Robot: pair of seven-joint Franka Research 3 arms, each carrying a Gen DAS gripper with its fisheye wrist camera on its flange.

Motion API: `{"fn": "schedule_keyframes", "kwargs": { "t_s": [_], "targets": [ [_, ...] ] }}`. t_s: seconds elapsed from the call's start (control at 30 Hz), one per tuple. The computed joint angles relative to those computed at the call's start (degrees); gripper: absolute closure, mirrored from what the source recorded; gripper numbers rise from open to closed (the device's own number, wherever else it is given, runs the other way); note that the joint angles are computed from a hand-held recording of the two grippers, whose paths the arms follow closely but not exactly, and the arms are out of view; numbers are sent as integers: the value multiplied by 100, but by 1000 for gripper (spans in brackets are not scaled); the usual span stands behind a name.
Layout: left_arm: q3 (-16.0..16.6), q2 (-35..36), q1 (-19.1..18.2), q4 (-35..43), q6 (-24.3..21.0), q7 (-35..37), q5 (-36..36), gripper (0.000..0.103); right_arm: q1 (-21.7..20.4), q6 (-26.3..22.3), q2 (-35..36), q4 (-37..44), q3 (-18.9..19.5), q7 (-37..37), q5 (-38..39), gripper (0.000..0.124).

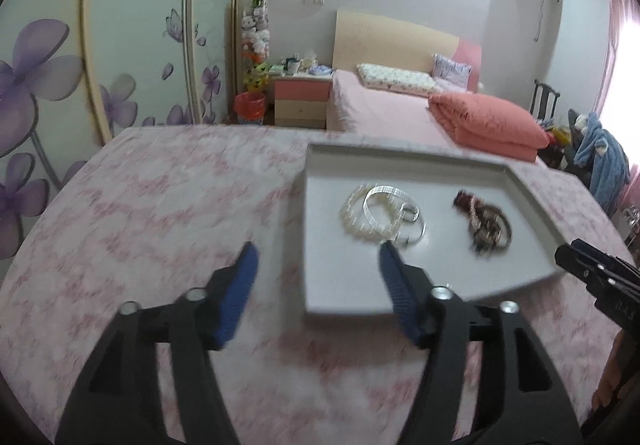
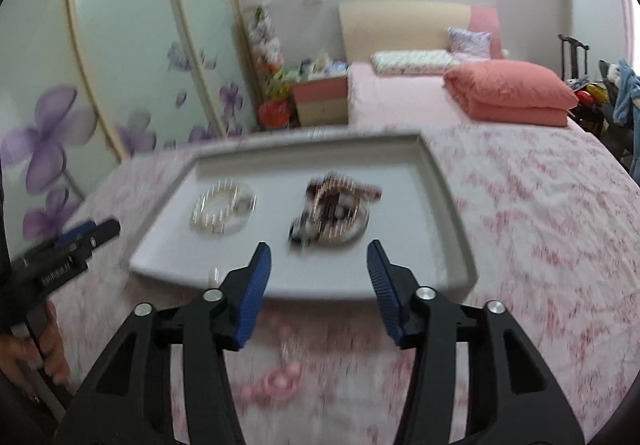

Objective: Organize jewelry
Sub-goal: 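Move both tools back to the remaining jewelry on the bed, then grasp pink bead bracelet with right tool while left tool grasps second pearl earring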

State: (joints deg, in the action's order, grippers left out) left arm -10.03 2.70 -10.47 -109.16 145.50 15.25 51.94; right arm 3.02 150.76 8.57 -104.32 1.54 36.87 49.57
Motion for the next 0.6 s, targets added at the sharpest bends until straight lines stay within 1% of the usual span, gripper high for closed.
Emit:
{"fn": "schedule_keyframes", "kwargs": {
  "t_s": [0.03, 0.1, 0.17, 0.23, 0.33, 0.4, 0.47, 0.53, 0.6],
  "targets": [
    [-12, -86, -3, -130, 10, 62, -107, 28, 25, -76, -41, -92, -26, 88, -212, 78],
    [-37, -180, 5, -293, 22, 185, -263, 24, 65, -192, -103, -247, -58, 198, -540, 79],
    [-78, -244, -3, -407, -42, 305, -386, 17, 130, -205, -131, -386, -82, 337, -906, 80],
    [-115, -302, -15, -503, -109, 392, -474, 15, 176, -243, -110, -435, -100, 521, -1199, 81],
    [-140, -370, -8, -640, -89, 374, -502, 14, 222, -259, -67, -442, -104, 729, -1514, 87],
    [-147, -373, 6, -667, -81, 368, -534, 13, 225, -239, -36, -433, -99, 783, -1612, 90],
    [-154, -377, 14, -689, -92, 378, -584, 13, 237, -93, -27, -467, -85, 775, -1685, 94],
    [-167, -351, 9, -669, -100, 412, -609, 13, 220, -83, -51, -510, -59, 689, -1636, 104],
    [-182, -316, -10, -632, -115, 426, -571, 13, 224, -62, -71, -540, -51, 635, -1654, 104]
  ]
}}
